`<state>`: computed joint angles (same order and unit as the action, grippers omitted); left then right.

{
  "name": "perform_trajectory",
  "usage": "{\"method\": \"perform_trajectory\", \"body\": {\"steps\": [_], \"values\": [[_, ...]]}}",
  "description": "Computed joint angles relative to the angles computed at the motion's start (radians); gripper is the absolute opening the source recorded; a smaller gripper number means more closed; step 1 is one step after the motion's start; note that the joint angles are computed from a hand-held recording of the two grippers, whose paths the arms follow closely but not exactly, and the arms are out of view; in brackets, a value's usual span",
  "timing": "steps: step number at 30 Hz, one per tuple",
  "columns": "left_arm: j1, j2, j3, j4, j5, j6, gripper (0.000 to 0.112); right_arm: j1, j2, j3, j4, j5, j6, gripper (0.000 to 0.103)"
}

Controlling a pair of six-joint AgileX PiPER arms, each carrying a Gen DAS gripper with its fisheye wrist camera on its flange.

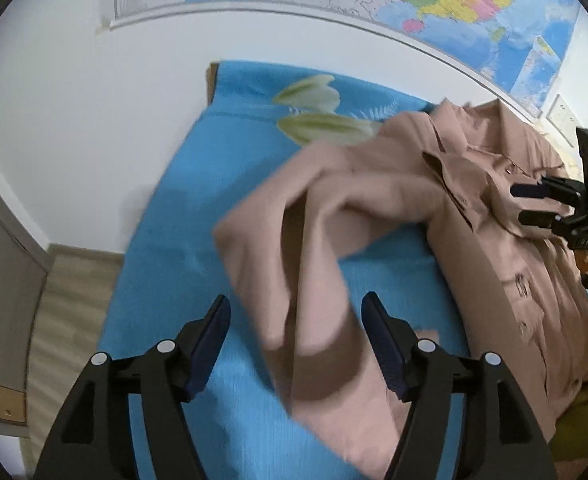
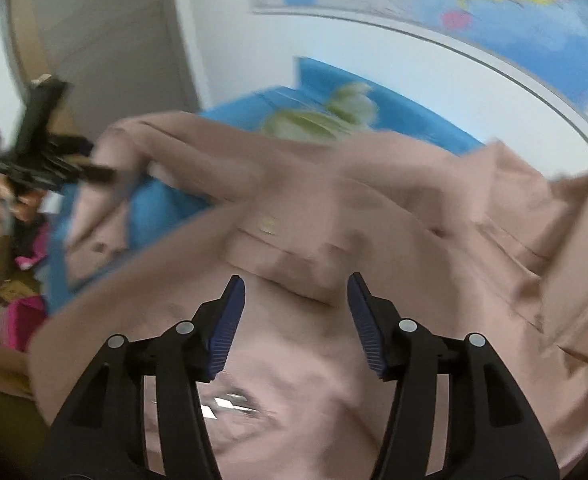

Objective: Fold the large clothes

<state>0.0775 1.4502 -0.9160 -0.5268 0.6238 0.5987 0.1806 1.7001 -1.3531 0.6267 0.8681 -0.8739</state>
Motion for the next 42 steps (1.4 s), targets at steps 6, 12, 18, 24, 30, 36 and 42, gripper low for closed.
{"method": "perform_trajectory", "body": {"steps": [6,12,18,24,30,36,42], "values": [[0.009,-0.030,0.074,-0.008,-0.034,0.008,0.014,0.163,0.033,-0.014,0.110,0.072,-0.096,0.059],[-0.113,-0.075,0.012,0.133,-0.036,-0.169,0.008,0.368,0.136,-0.068,0.147,0.069,-0.068,0.064],[-0.244,-0.062,-0.171,0.242,0.050,-0.273,0.008,0.404,0.141,-0.039,0.397,0.033,-0.156,0.096],[-0.354,0.052,-0.389,0.221,0.157,-0.267,0.010,0.343,0.163,-0.066,0.518,0.034,-0.086,0.004],[-0.262,0.016,-0.450,-0.199,0.165,0.042,0.054,0.062,0.041,0.035,0.773,0.246,-0.167,0.002],[-0.292,0.033,-0.413,-0.233,0.048,0.047,0.061,-0.312,-0.083,0.183,0.849,0.331,-0.162,0.002],[-0.344,0.194,-0.378,-0.052,-0.012,-0.127,0.061,-0.420,-0.104,0.225,0.512,0.081,0.112,0.043]]}}
